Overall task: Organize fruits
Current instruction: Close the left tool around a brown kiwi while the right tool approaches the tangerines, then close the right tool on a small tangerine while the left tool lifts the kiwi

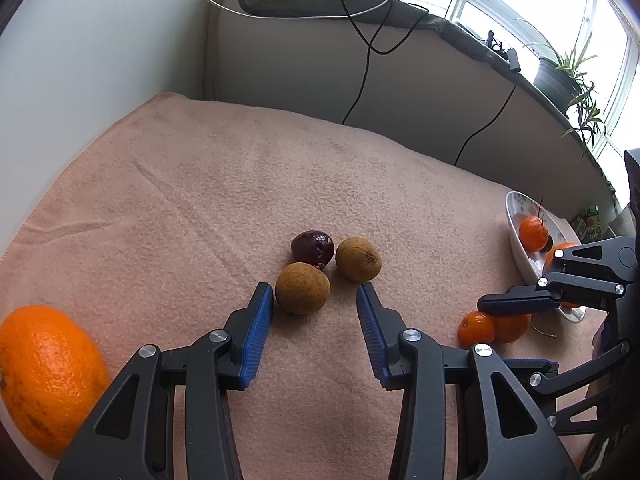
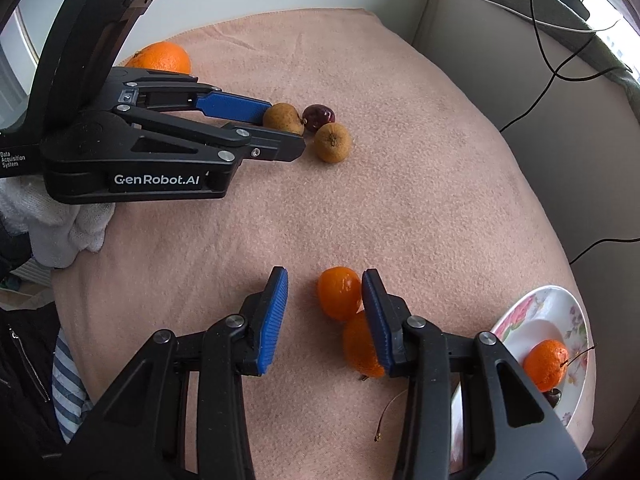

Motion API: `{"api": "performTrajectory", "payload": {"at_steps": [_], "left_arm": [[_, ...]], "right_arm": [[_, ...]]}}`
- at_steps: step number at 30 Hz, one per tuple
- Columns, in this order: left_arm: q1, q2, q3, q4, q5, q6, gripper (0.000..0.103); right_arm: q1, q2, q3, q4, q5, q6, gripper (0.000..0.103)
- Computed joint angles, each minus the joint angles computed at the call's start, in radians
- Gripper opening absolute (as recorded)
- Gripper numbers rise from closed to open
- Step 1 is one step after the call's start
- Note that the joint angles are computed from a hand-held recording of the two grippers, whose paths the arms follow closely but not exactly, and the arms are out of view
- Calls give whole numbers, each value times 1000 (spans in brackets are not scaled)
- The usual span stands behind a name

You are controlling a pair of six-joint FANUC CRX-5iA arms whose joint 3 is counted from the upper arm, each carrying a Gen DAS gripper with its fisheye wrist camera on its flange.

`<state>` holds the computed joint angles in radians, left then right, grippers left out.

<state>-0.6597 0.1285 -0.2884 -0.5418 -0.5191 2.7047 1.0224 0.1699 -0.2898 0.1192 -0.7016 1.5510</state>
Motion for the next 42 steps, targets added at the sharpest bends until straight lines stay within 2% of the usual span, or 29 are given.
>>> {"api": "performTrajectory", "payload": {"at_steps": [1,5,6,16,28,35,42], "left_arm": [[-1,1,2,-1,-2,1,39],[-2,6,7,-6,-9,14,29],[-2,5,6,-7,-9,17,26],[-16,-2,6,-33,-9,37,25],[-50,-49,-10,-73,14,104,25],[-82,-53,16,-88,33,102,25],[-93,-16,62,-37,79,27,25]], "right_arm": [[-2,4,1,7,1,0,39],[-5,11,0,30,11,-31,24],[-10,11,5,15,11,-22,24],[-21,-11,-9,-18,53,-32,24],[-48,-164,-133,-55,178,-136,24],[-75,-264,-213,-30,223,-204,24],[-95,-340,-285,62,262,-330,24]]}}
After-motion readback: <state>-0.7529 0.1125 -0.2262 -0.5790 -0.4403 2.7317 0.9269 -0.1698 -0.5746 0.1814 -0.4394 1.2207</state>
